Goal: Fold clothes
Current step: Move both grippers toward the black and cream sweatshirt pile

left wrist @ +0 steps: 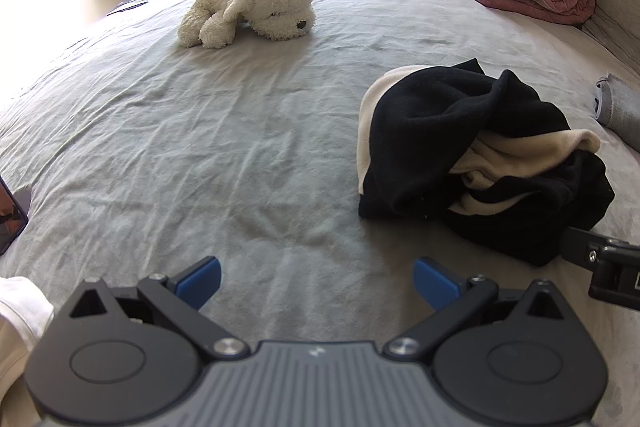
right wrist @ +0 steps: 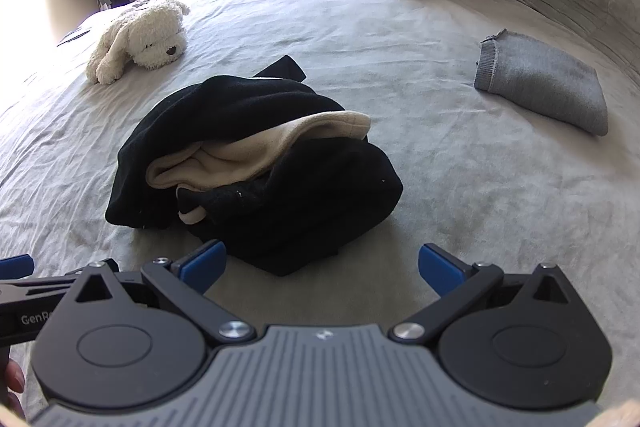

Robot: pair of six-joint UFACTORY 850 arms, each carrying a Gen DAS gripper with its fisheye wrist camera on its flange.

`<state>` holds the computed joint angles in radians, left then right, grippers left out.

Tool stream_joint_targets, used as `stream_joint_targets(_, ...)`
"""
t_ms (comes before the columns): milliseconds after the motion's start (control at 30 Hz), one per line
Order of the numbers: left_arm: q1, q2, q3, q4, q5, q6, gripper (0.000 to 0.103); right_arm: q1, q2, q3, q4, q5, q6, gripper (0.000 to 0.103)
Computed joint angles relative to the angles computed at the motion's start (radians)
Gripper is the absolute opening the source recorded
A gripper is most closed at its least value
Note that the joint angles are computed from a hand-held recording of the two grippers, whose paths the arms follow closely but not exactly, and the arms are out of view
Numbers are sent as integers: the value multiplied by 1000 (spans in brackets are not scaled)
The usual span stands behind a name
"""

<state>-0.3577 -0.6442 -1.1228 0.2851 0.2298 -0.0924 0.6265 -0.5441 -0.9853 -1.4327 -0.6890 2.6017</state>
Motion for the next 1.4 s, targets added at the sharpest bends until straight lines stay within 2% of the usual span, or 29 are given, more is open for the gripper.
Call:
stream_joint_targets(1033, 6, -3, -6, 16, -10, -11, 103, -7, -8, -5, 3, 13, -8, 103)
stream_joint_targets(1400, 7, -11, -13, -45, -15, 50, 103, -11, -10, -7, 6, 22, -19, 103)
